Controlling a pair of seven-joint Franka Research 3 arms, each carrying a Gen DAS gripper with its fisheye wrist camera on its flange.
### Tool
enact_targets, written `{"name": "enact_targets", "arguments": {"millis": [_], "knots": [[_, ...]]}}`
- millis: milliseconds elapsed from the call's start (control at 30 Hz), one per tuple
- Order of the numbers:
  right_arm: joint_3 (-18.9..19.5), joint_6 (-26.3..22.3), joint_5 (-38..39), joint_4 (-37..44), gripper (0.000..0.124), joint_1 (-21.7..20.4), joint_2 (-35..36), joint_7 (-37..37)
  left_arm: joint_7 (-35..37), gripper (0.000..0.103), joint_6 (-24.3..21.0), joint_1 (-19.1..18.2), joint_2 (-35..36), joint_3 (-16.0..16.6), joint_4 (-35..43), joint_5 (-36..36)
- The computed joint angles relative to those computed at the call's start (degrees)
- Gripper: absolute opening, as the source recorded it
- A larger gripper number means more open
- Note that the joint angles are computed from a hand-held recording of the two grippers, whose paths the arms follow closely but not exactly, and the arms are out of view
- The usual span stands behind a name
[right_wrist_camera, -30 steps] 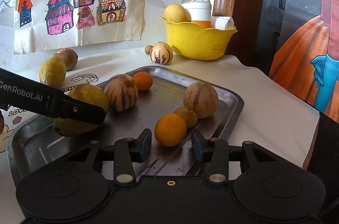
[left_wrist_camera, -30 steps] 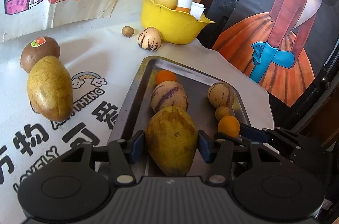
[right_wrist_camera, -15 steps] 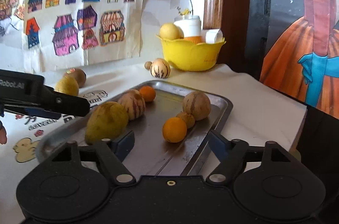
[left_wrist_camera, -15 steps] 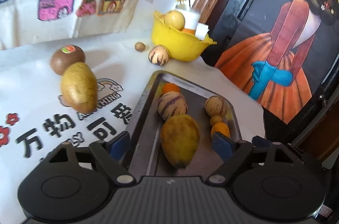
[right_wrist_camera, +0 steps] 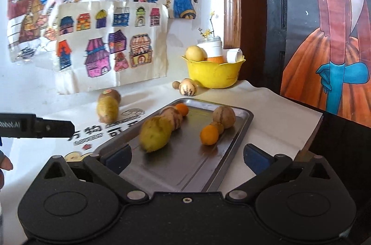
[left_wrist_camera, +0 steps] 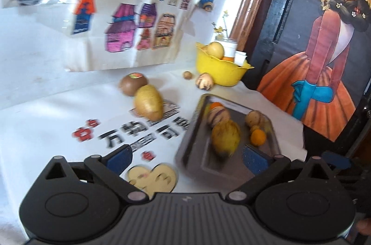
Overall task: Organize fruits
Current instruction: 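Withdraw both tools from the tray toward the remaining fruits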
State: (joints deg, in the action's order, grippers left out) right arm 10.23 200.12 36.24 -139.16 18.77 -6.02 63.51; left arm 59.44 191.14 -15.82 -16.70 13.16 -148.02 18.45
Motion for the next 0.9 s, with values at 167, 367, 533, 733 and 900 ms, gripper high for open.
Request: {"name": "enact_targets", "arguments": {"millis": [167,367,533,733,900], "knots": [[5.7,-1.3,7.0,-3.9,0.102,-2.1,-5.1,-3.5,-0.4,0.103,0.8,13.6,-6.2,-12.5,-6.4,-1.8],[21.6,-2.3,18.5,-7.0,0.102,-12.5,-10.2,-9.8,2.2,0.103,-0.9,16.0,-14.0,-13.4,-12.7,-0.7],[32.3,-4.3,23.5,-9.5,0.102,-19.5,-15.6,-11.5,4.7,0.103,-3.9,15.2,-20.3,-10.8,-16.7,-1.0],[36.0,-10.7,20.9,-12.6,0.102,-21.1,-23.0,-8.1,6.5,0.103,-9.3,18.1,-26.3,-11.4,-19.8,-3.0],[34.5,-13.2,16.8,-14.1,0.102,-18.1,-25.4,-6.5,7.1,0.103,-12.2,19.9,-29.2,-11.3,-21.0,-4.7]]}}
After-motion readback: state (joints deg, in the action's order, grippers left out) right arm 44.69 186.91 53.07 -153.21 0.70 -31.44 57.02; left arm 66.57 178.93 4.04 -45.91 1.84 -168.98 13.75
